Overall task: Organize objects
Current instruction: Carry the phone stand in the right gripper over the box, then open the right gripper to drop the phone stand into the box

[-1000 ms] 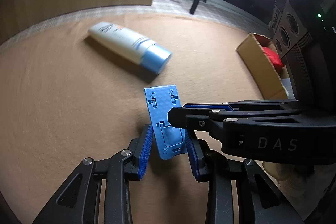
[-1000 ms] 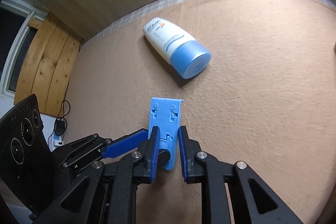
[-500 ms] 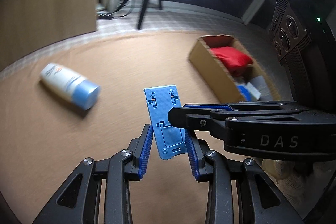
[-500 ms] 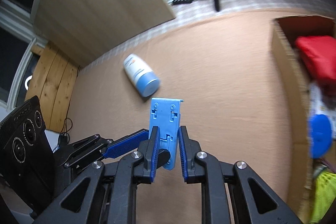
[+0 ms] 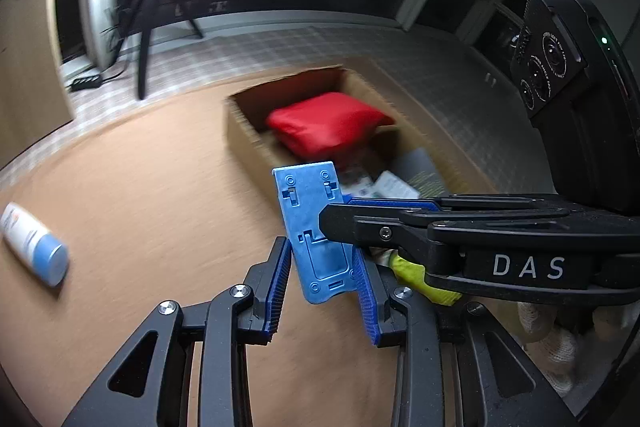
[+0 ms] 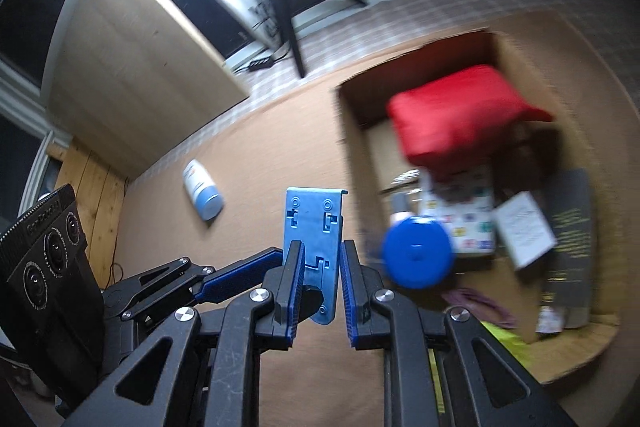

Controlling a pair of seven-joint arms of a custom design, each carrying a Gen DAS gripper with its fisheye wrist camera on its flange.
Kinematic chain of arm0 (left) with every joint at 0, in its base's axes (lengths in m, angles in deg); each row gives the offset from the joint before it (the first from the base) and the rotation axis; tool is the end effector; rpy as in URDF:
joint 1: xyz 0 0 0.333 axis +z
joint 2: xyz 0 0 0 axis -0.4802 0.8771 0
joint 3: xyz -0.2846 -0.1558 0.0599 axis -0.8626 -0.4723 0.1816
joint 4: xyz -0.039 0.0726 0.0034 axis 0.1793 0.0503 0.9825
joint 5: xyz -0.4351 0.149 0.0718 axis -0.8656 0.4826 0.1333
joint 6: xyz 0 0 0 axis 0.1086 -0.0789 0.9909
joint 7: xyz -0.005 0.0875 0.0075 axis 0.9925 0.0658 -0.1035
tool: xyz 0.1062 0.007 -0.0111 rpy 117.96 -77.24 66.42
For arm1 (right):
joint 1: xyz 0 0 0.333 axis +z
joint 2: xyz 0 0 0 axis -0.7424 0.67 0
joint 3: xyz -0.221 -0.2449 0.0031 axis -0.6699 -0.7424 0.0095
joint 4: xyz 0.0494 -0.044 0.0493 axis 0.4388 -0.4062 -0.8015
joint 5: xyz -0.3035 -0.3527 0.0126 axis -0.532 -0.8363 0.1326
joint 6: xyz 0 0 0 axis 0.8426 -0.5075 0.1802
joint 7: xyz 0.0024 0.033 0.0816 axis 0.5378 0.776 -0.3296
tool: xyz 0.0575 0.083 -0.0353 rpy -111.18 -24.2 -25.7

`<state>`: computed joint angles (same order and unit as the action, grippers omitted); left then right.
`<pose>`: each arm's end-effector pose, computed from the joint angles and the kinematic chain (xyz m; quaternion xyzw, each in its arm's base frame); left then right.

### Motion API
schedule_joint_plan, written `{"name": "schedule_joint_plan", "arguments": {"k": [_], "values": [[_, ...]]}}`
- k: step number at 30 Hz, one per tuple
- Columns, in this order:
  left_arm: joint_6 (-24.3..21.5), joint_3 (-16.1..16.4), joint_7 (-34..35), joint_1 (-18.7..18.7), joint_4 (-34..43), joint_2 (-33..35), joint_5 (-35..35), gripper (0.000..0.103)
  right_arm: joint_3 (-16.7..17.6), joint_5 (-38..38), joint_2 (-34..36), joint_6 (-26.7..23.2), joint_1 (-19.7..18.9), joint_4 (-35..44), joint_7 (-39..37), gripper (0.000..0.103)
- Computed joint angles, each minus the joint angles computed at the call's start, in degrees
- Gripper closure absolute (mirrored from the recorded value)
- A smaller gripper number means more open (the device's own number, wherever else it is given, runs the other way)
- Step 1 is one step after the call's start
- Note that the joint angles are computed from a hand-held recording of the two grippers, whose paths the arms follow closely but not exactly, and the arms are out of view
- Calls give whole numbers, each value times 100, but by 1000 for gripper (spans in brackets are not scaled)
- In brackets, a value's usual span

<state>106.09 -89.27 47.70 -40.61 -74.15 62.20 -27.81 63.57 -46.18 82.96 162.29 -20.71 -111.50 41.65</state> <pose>0.5414 -0.1341 0.5026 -0.5255 0.7879 -0.3203 0.0213 0.4969 0.3754 0.4940 -0.6597 0.6873 0.0393 0.3015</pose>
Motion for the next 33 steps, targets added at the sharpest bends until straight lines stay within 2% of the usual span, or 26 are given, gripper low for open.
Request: {"name": "schedule_joint_plan", "arguments": {"k": [10,16,17,19,20,21,30,33], "values": [[63,-296,-55,-162,387,440,-59,69,-125,56,-562,52,-201,-584,31,86],[143,-397,-104,-189,436,501,-47,69,-86,-76,-787,80,-326,-789,144,86],[167,-409,-141,-185,442,511,-9,67,-56,-175,-815,65,-365,-805,226,82],[169,-423,-268,-167,454,526,84,62,-3,-383,-885,29,-443,-847,405,69],[194,-420,-299,-163,437,512,92,62,17,-457,-926,41,-470,-886,489,59],[214,-415,-323,-159,415,491,106,61,39,-522,-975,71,-496,-937,590,56],[262,-251,-466,-128,64,95,188,60,35,-570,-1021,98,-440,-971,590,54],[308,-170,-641,-83,-133,-123,316,54,77,-621,-926,80,-391,-864,571,52]]}}
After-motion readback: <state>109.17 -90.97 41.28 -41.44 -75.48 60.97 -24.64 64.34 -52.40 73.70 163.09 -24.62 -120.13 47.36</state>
